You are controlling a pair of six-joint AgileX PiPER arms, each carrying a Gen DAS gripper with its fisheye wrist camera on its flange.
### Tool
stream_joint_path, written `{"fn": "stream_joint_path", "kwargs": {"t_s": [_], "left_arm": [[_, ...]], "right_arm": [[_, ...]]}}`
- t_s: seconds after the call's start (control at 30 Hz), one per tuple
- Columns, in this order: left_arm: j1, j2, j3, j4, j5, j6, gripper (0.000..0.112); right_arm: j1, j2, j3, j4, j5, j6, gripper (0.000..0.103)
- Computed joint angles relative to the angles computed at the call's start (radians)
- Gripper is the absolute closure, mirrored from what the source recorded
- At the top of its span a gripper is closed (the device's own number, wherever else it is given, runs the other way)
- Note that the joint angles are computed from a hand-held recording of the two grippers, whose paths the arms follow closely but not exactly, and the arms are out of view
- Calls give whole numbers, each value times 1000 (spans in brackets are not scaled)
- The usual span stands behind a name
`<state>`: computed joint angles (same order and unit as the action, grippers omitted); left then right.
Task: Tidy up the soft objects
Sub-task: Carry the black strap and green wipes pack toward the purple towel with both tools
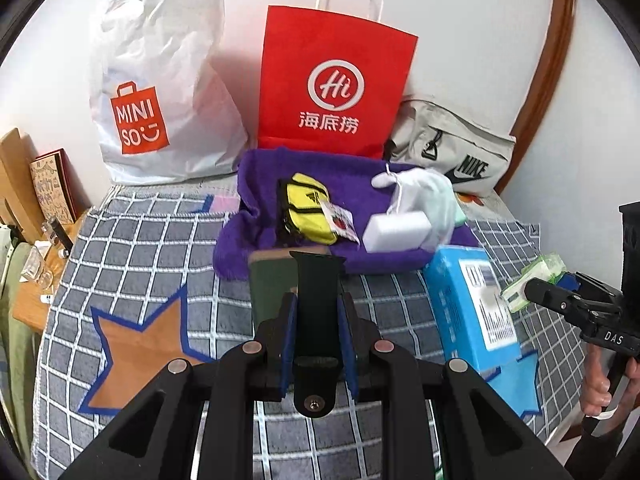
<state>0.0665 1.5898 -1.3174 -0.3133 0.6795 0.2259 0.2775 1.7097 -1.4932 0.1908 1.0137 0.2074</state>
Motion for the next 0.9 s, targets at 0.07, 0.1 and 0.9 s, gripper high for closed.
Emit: {"fn": "stream_joint_path", "kwargs": {"t_s": [0.07,0.1,0.9], "left_arm": [[-1,23,-37,13,8,-14,92],[-2,39,-62,22,15,-21,92],[-5,334,-460,52,135,-65,92]], "right_arm": [[-7,28,-33,-3,4,-8,31],[-14,50,-60,-2,9,-17,31],[-73,415,-507,29,114,-71,31]]}}
